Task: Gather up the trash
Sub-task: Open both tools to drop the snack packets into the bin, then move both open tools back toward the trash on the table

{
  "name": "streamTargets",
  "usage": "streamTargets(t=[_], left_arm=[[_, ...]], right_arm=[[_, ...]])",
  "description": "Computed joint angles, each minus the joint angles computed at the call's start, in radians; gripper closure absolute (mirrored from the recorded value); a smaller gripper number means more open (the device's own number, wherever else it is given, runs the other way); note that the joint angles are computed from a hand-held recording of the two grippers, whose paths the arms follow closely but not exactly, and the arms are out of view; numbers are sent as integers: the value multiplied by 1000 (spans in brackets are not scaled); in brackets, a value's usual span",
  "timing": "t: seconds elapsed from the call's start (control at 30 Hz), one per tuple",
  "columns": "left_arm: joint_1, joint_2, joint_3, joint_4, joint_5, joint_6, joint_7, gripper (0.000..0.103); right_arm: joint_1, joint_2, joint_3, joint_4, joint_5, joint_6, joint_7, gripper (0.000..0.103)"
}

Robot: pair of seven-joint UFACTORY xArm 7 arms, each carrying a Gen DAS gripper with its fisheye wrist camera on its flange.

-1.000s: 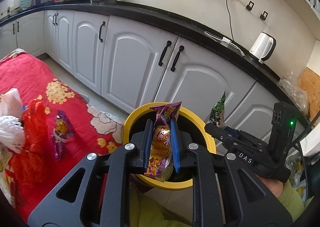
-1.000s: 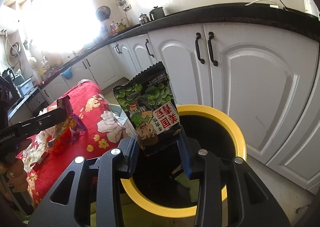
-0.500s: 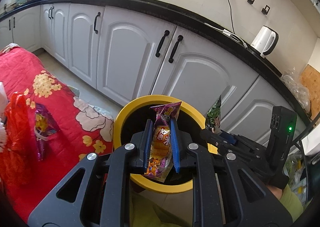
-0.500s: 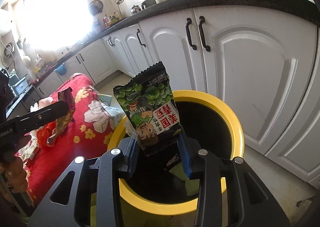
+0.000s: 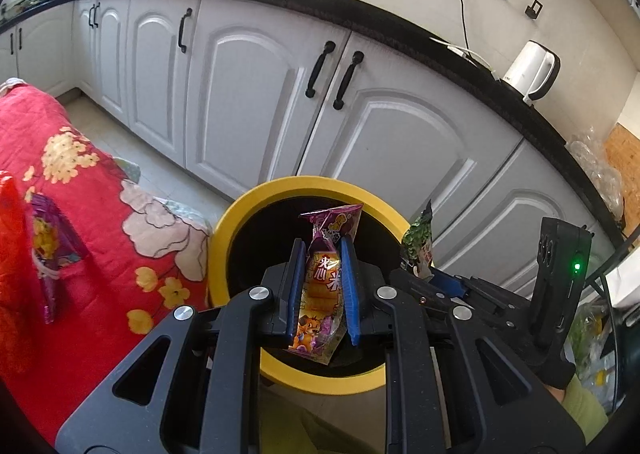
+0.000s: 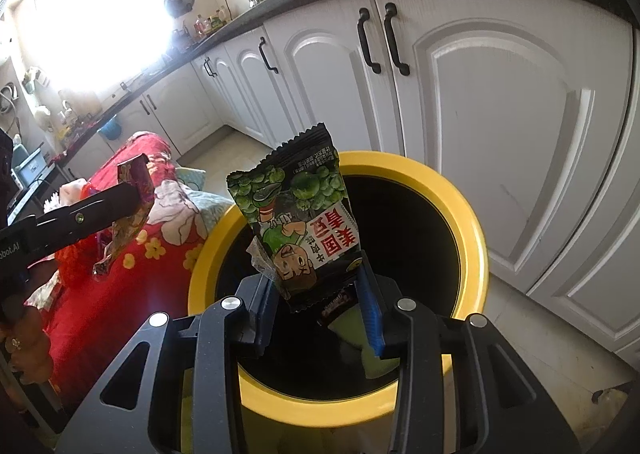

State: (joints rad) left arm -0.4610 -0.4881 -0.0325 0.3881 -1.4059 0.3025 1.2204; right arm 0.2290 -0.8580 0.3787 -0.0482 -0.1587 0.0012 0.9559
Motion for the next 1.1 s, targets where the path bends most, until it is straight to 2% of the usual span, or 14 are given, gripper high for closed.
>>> streamTargets(t=[0.27,0.4,0.47,0.6,0.67,0.7,0.8,0.83,0.9,1.1], left_arm=[[9,80,-29,38,-66,-2,52,90],[29,110,-41,55,-68,15,41,88],[37,115,-47,60,-78,14,45,68],[56,109,-51,56,-102,15,52,53],[66,104,-54,52,-96,11,37,39],[71,94,-51,46,-96,12,35,37],[80,64,-49,32,-90,-4,28,21],[82,53,-47,26,-84,-6,23,17],[84,21,-38,10,-68,-7,7,11],[69,-75,-13,-38,-6,-53,-46,11]], right_arm=[[-10,46,-7,-9,8,-24,2,66],[-10,60,-15,-10,12,-25,-1,59],[-12,59,-12,-10,14,-21,1,55],[-8,27,-9,-16,15,8,12,49],[-8,7,-5,-17,14,27,22,48],[-9,0,-5,-19,12,29,25,47],[-11,-25,0,-21,5,42,37,45],[-12,-38,6,-22,3,48,46,40],[-13,-59,22,-18,-4,63,65,34],[-8,-114,59,6,-39,106,106,28]])
